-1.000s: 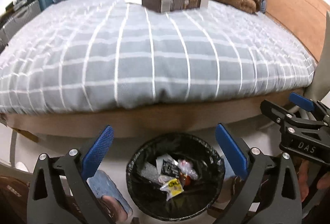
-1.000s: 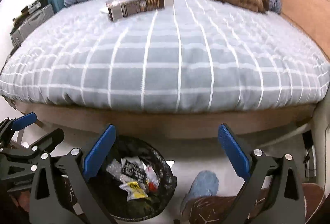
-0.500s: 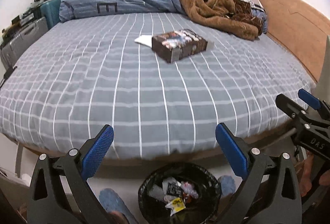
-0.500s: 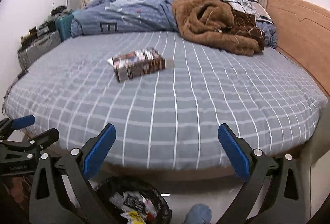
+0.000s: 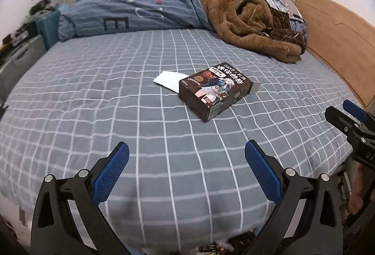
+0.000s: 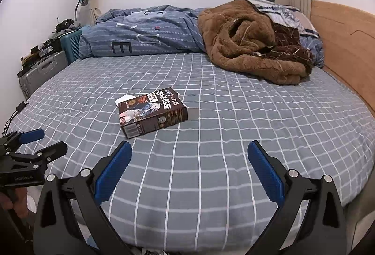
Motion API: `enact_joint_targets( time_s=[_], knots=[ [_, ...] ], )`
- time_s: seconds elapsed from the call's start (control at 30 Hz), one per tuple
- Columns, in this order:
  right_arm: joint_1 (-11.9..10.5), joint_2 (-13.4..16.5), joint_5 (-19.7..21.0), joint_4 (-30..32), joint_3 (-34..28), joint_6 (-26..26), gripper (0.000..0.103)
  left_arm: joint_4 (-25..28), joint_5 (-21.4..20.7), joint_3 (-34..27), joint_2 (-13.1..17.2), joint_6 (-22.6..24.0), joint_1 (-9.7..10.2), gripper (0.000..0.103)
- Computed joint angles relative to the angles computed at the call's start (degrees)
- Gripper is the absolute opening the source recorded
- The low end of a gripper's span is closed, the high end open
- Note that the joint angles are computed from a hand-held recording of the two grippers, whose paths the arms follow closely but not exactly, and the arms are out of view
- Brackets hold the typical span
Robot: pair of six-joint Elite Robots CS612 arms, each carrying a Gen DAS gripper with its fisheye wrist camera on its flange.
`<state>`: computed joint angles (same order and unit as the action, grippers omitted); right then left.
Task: Collect trash
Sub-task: 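Raise both tools back up toward the brown box on the bed, then grasp the brown cookie box with the left tool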
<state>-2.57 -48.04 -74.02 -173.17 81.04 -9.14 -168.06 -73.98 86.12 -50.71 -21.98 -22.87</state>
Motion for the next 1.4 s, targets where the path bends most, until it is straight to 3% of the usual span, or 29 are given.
enact_joint_targets(
  time_s=[0.27, 0.47, 0.57, 0.67, 0.77, 0.9, 1.07, 1.13, 1.23, 1.4],
  knots=[
    [0.22, 5.55, 0.86, 5.87, -9.26, -1.07, 0.095, 4.27, -2.75, -9.86, 6.1, 4.13, 2.13, 0.097],
    [0.09, 9.01, 2.07, 9.43, -15.41, -0.75, 0.095, 9.84, -8.36, -20.55, 11.64, 10.67, 3.56, 0.097],
    [-0.31, 10.1, 3.27, 11.29, -17.14, 1.37, 0.095, 15.79, -10.84, -27.74, 15.08, 17.51, 3.98, 0.097],
    [-0.29, 11.03, 3.16, 13.13, -18.54, 1.21, 0.095, 22.16, -10.59, -34.45, 18.12, 22.97, 3.98, 0.097],
    [-0.29, 11.73, 3.59, 14.36, -19.69, 1.44, 0.095, 32.8, -15.02, -43.42, 21.96, 29.09, 4.5, 0.097],
    [-0.3, 11.84, 4.4, 14.66, -19.88, 0.71, 0.095, 42.14, -15.98, -51.44, 25.87, 34.87, 4.53, 0.098],
    [-0.48, 11.83, 5.23, 14.81, -19.84, 0.86, 0.095, 51.34, -20.55, -60.0, 29.71, 36.12, 5.07, 0.097],
    [-0.56, 11.81, 5.27, 14.79, -19.81, 1.07, 0.095, 55.44, -19.56, -63.3, 31.34, 37.1, 4.88, 0.097],
    [-0.67, 11.8, 5.52, 14.7, -19.8, 1.45, 0.095, 56.81, -17.75, -64.43, 32.13, 38.44, 4.53, 0.097],
    [-0.67, 11.63, 5.29, 14.43, -19.57, 1.08, 0.095, 55.49, -18.6, -63.53, 31.9, 35.65, 4.7, 0.096]
  ],
)
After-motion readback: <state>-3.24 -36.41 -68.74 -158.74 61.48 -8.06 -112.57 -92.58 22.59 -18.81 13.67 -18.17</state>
